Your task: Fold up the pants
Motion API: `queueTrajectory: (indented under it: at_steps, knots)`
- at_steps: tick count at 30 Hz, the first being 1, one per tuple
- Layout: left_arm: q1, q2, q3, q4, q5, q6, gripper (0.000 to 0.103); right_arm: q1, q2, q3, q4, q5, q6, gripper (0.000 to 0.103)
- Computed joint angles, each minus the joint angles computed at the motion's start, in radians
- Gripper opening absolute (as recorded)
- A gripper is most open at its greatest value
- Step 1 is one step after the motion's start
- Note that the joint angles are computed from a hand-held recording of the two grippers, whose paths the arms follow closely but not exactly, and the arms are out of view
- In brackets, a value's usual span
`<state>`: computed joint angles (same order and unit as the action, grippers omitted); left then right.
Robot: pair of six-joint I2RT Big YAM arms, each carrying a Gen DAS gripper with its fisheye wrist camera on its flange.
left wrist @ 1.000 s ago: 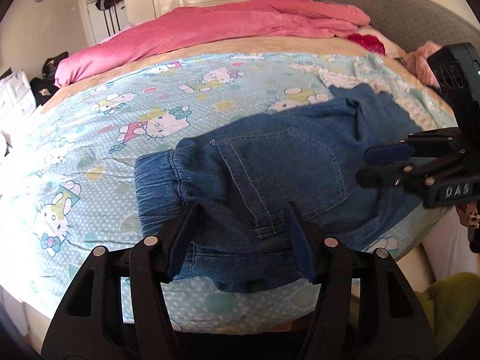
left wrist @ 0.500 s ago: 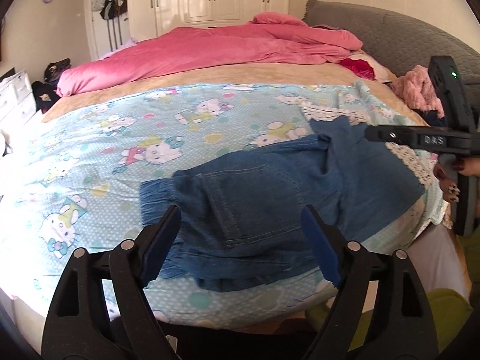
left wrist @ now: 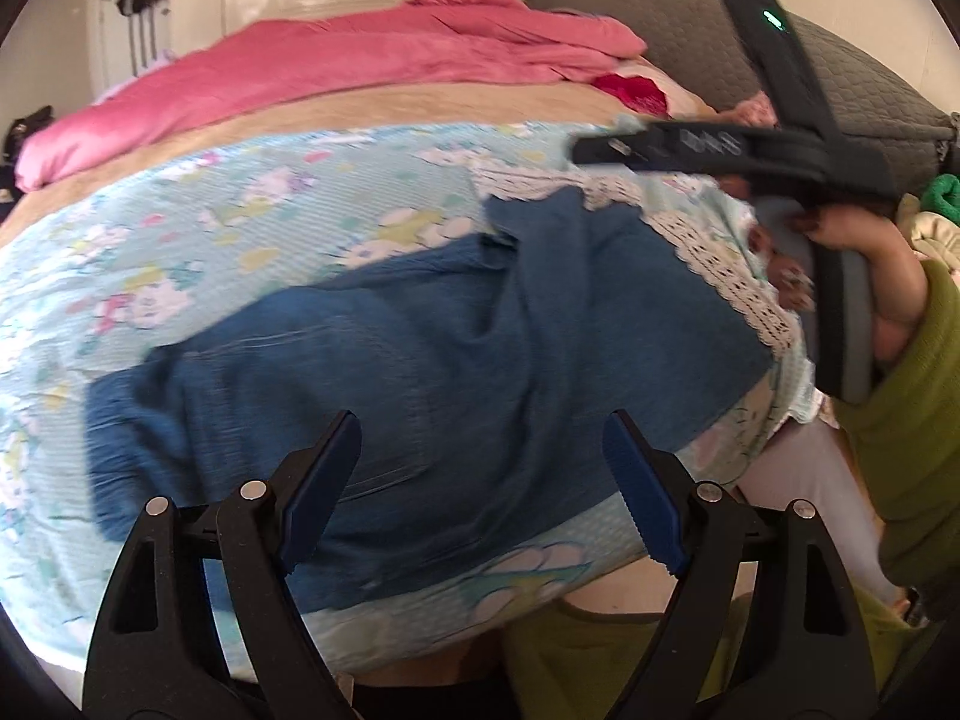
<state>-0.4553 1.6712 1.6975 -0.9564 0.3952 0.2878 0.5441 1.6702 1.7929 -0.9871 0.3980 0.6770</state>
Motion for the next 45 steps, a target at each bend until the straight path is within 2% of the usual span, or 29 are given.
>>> queueTrajectory:
  at_steps: [6,11,18,21,22,24,27,28,33,37,42,43,45]
  knots:
    - [-0.043,0.072,0.070,-0.048,0.024,0.003,0.075,-0.075,0.108,0.134,-0.070,-0.054,-0.017,0.076]
    - [-0.068,0.134,0.129,-0.099,0.040,-0.004,0.072,-0.113,0.256,0.323,-0.204,-0.042,-0.060,0.076]
    - [-0.094,0.197,0.197,-0.106,0.027,-0.018,0.072,-0.153,0.462,0.587,-0.371,-0.054,-0.025,0.076]
    - [-0.089,0.203,0.194,-0.097,0.051,-0.021,0.072,-0.165,0.565,0.735,-0.495,-0.040,0.011,0.075]
    - [-0.086,0.203,0.190,-0.094,0.059,-0.021,0.072,-0.166,0.588,0.765,-0.517,-0.026,0.004,0.073]
    - [-0.080,0.204,0.185,-0.092,0.075,-0.023,0.072,-0.163,0.606,0.786,-0.536,0.023,-0.017,0.043]
    - [-0.070,0.200,0.175,-0.080,0.096,-0.017,0.072,-0.171,0.534,0.656,-0.436,0.005,-0.009,0.023]
    - [-0.067,0.199,0.171,-0.074,0.101,-0.016,0.072,-0.175,0.479,0.568,-0.362,-0.011,0.002,0.013]
    - [-0.050,0.189,0.157,-0.061,0.118,-0.024,0.072,-0.168,0.301,0.337,-0.221,0.032,0.045,0.010]
    - [-0.043,0.166,0.132,-0.014,0.090,-0.032,0.072,-0.165,0.150,0.165,-0.144,0.046,0.105,0.010]
    - [-0.033,0.154,0.120,-0.002,0.080,-0.029,0.072,-0.141,-0.019,0.000,-0.132,0.107,0.171,0.010]
    - [-0.036,0.146,0.110,0.009,0.068,-0.021,0.071,-0.136,-0.049,-0.030,-0.132,0.115,0.189,0.010]
    - [-0.047,0.135,0.094,0.039,0.030,-0.006,0.061,-0.122,-0.100,-0.077,-0.147,0.130,0.218,0.010]
